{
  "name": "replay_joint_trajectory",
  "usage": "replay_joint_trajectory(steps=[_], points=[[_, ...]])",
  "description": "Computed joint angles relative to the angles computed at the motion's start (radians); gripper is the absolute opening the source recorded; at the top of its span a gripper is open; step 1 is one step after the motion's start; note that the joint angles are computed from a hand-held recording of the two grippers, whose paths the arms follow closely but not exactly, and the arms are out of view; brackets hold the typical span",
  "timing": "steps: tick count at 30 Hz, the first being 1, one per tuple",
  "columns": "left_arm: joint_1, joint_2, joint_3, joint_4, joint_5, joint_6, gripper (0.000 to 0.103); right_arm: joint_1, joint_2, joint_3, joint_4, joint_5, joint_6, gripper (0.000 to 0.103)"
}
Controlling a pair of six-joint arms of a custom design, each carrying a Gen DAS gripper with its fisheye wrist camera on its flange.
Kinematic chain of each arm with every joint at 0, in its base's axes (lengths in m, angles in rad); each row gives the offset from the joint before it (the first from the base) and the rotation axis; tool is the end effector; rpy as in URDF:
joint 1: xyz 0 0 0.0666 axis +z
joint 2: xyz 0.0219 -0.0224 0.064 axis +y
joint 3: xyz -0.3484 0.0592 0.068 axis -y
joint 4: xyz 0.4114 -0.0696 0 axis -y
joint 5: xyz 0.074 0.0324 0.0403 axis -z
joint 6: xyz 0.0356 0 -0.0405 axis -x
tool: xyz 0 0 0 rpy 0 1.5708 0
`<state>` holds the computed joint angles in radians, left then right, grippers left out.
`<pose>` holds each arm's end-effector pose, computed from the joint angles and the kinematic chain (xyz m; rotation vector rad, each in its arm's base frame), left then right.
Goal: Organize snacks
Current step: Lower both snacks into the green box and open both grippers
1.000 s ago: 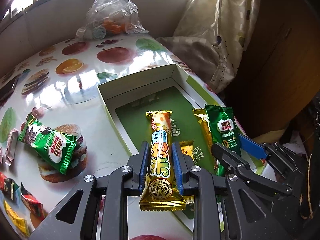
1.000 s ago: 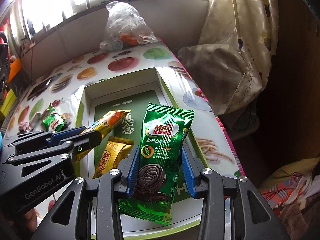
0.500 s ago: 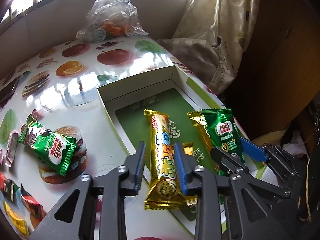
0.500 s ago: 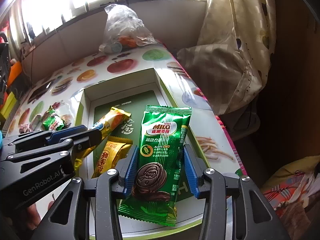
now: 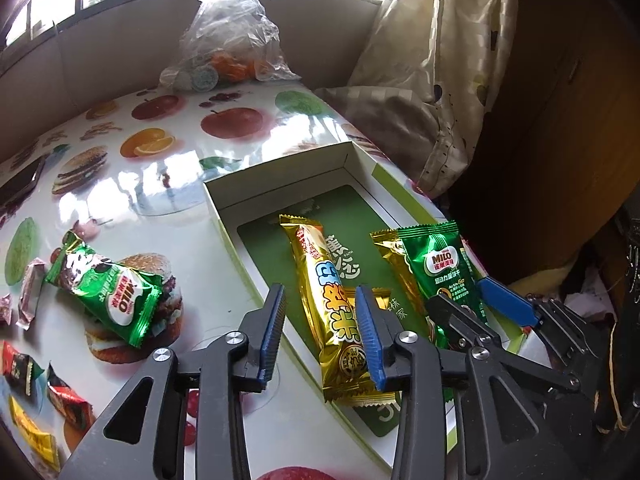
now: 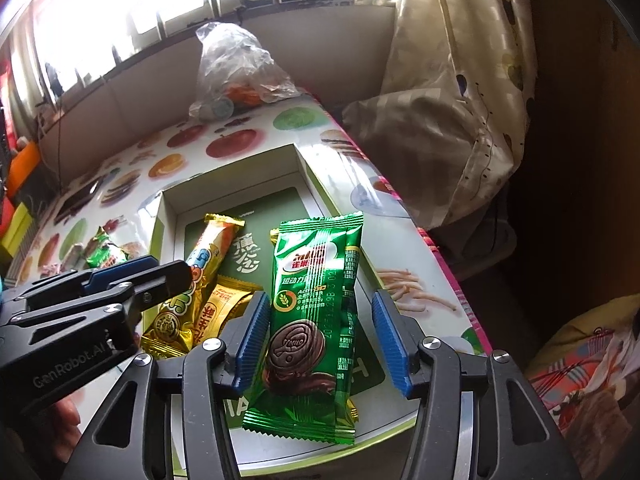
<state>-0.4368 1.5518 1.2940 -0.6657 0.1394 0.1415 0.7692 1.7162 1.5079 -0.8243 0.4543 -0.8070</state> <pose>0.4932 -0.2362 0.2881 0.4307 2.4929 -0.4111 0.4396 0.4033 0.2893 0.2023 2.4454 0.0797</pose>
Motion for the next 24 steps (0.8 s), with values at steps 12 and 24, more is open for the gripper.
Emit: replay_joint_trajectory(steps=[12, 24], points=[[-0.011, -0.093, -0.081, 0.059, -0.069, -0.024, 0.042, 0.025, -0.039, -0.031, 0.018, 0.05, -0.02, 0.053], [0.0, -0.192, -0.163, 0.079, -0.089, -0.024, 0.042, 0.065, -0.061, -0.038, 0.026, 0.088, -0.037, 0.053]])
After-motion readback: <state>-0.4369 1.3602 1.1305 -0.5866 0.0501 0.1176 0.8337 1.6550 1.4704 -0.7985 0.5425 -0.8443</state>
